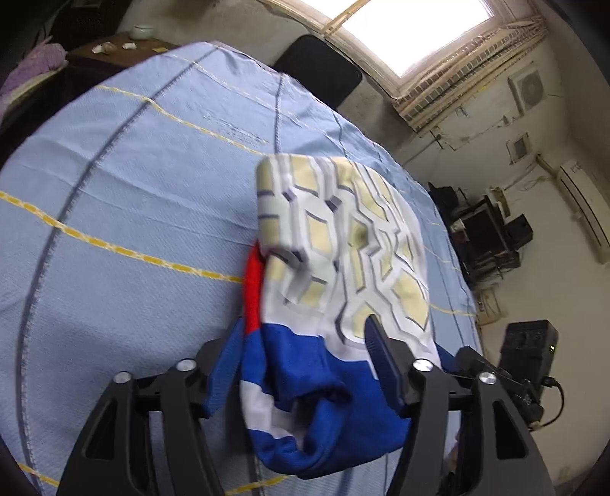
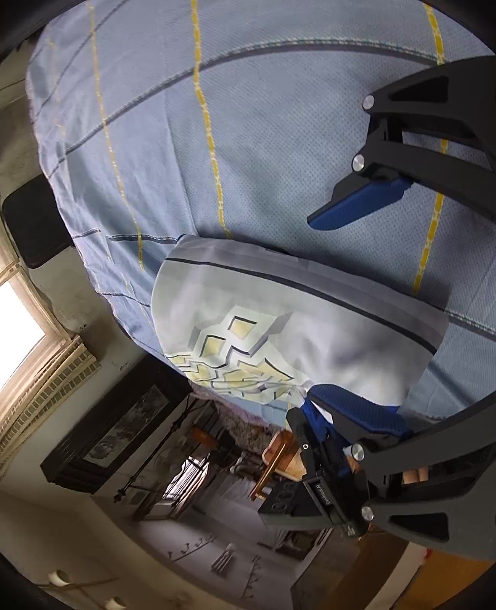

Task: Fold large clothes

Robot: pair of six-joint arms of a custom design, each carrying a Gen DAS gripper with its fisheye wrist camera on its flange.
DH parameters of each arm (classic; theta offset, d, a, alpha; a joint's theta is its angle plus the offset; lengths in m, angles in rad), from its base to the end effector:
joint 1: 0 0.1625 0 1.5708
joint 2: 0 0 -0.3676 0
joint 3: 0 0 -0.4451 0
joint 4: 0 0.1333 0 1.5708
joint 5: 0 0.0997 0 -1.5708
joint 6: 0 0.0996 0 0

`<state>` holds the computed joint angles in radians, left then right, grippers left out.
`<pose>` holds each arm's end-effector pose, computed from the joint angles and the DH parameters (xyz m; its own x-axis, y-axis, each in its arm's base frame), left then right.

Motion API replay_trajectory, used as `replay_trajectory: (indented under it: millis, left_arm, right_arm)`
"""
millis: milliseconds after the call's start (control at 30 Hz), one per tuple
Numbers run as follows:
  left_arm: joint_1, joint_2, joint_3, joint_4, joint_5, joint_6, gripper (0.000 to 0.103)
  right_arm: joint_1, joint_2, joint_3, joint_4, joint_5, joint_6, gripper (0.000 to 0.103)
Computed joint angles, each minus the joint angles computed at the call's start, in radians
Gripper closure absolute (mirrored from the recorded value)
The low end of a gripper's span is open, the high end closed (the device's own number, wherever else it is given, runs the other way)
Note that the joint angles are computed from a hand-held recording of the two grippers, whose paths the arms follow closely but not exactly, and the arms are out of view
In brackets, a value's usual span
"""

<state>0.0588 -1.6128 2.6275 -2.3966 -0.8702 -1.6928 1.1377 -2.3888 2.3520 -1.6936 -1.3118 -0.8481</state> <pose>-0.2910 -0.2150 0.0582 -0.9825 -0.1510 -0.1093 -0.0440 0.7575 -0.6513 0.0223 -0.3301 0.3510 -0.9024 -0.4282 -0.0480 -0.3968 0.8693 -0.2948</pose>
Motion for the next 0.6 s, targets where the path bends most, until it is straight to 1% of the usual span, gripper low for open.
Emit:
replay_trajectory:
  millis: [100,133,233,300,367,500,600]
  left_arm:
    - [0.009,0.05,-0.025,-0.023,-0.023,0.043,0.029]
    - [0.012,0.063,-0.026,-0.047,-0.027,0.058,0.025]
    - [0.045,0.124,-0.024,-0.208,-0.07,0.139,0.015]
    - [0.08,0.18,-0.034,-0.294,-0.112,0.181,0.015]
    - [0.086,0.205,-0.03,-0.351,-0.12,0.18,0.013]
    - [0.089,0.212,-0.025,-0.393,-0.121,0.196,0.013]
    - [0.097,0.215,-0.023,-0.398,-0.124,0.197,0.013]
  right_arm:
    - [-0.001,0.004,0.006,0.01,-0.011,0.01,0.021]
    - [0.002,0.004,0.008,0.01,-0.019,0.009,0.021]
    - [0.011,-0.005,0.017,0.022,-0.025,-0.011,0.018]
    - [0.012,-0.003,0.021,0.02,-0.027,-0.004,0.017]
    - [0.014,0.003,0.022,0.022,-0.034,0.005,0.017]
    - [0.008,0.011,0.024,0.059,-0.028,0.009,0.016]
    - [0.032,0.039,0.022,0.048,-0.037,0.052,0.015]
